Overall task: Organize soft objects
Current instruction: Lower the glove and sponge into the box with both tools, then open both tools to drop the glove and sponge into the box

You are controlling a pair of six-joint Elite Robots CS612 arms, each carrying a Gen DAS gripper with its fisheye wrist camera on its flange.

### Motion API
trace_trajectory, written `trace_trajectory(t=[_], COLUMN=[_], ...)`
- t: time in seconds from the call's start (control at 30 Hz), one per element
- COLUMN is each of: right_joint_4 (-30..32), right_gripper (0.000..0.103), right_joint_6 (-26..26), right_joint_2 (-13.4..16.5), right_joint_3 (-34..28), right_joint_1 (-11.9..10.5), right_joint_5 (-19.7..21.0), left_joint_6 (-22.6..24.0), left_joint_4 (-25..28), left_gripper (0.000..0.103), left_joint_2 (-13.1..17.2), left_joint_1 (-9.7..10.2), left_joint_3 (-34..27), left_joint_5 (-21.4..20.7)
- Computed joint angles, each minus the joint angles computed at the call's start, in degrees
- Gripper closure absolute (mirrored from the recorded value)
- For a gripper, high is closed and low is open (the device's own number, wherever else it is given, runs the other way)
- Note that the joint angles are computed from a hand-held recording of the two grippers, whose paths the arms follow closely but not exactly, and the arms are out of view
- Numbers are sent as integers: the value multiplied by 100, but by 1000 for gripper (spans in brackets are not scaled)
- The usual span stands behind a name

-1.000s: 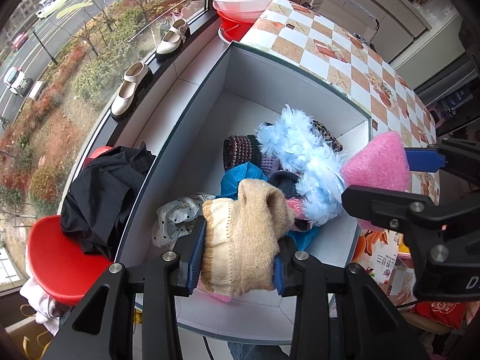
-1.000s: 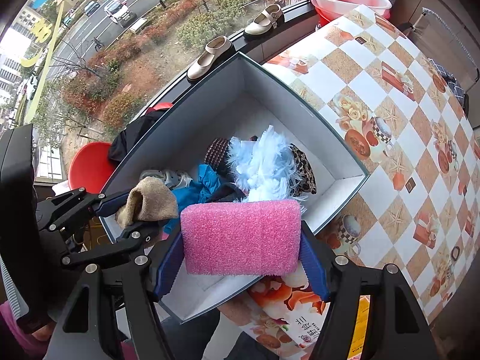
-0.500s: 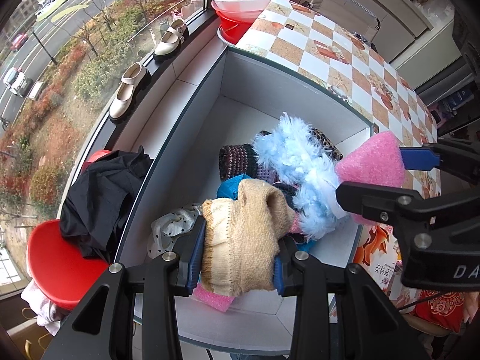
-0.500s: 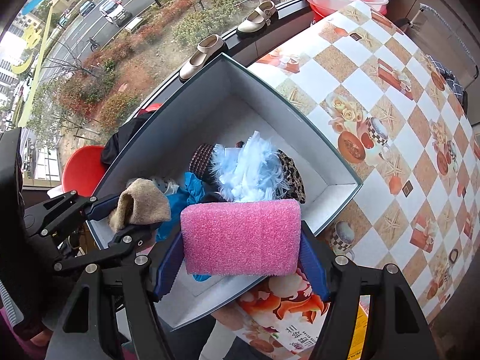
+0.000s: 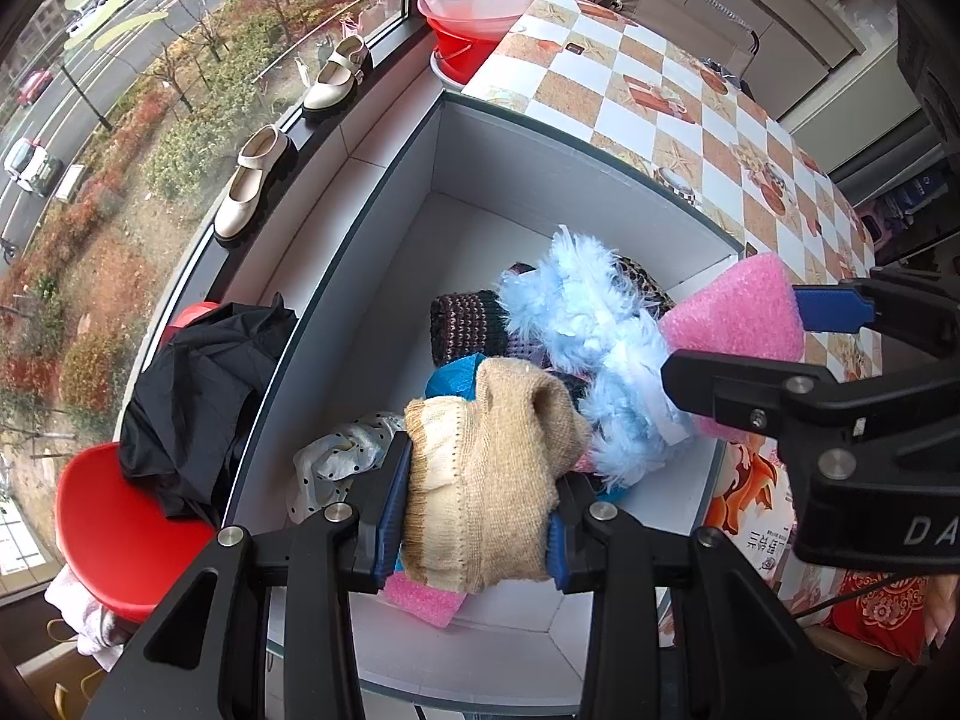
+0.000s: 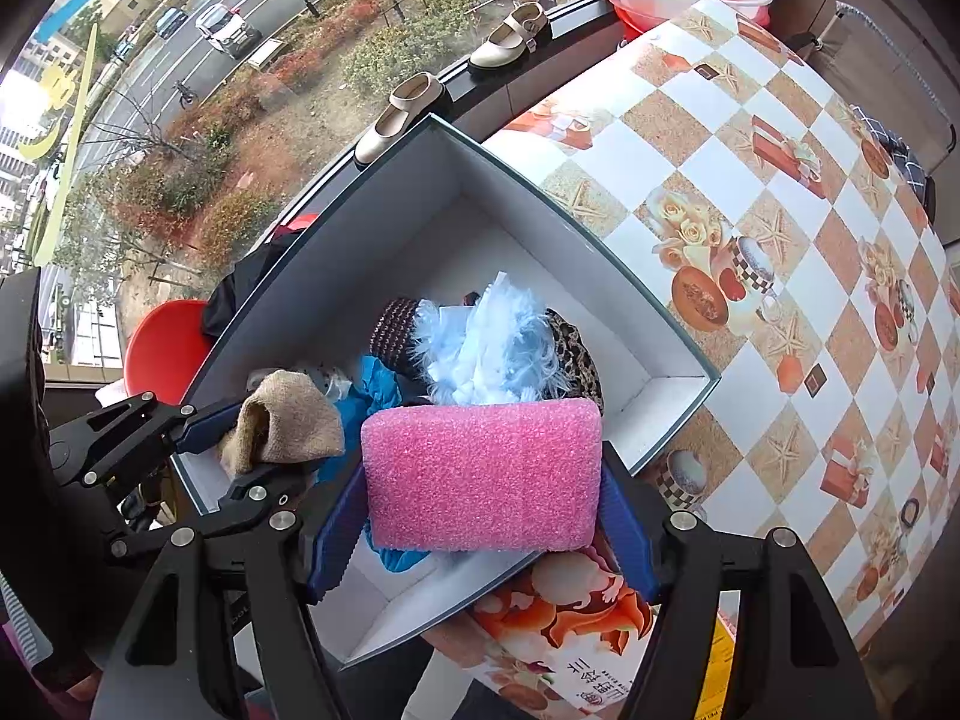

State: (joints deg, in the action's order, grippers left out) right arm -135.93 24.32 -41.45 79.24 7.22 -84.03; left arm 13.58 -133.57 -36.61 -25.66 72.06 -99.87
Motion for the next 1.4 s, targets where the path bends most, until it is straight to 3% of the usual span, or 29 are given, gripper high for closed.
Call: trace_trajectory(t=[0.7, 0.77, 0.83, 0.87, 0.9, 0.97, 1.07, 1.1, 1.4], right_joint_4=[31, 33, 37, 47, 63, 51, 11, 51, -50], right_gripper=[32, 31, 31, 30, 23, 11, 10, 1, 0], right_joint_6=[14, 14, 38, 66, 86, 110, 129, 141, 236], right_joint_2=[38, 40, 37, 33, 28, 10, -25, -30, -134], right_joint_3=[-50, -53, -42, -34, -27, 1, 48, 48, 178], right_joint_1=[1, -1, -9, -13, -13, -3, -7, -9, 17], right_joint_5=[-40, -28, 26, 52, 55, -15, -3, 8, -99], left_joint_6=[2, 11, 34, 45, 61, 40, -91, -138, -290], left_joint_4=[4, -151, -548, -758, -925, -1008, -801, -694, -413], left_gripper=[63, 56, 31, 25, 22, 22, 22, 22, 22], left_joint_2=[-6, -23, -77, -103, -121, -132, -104, -118, -184], left_joint_1=[-9, -16, -54, -78, -93, -88, -57, -71, -29], left_joint_3=[13, 71, 228, 310, 376, 414, 341, 321, 290], left_joint_5=[29, 84, 385, 571, 696, 762, 834, 871, 645])
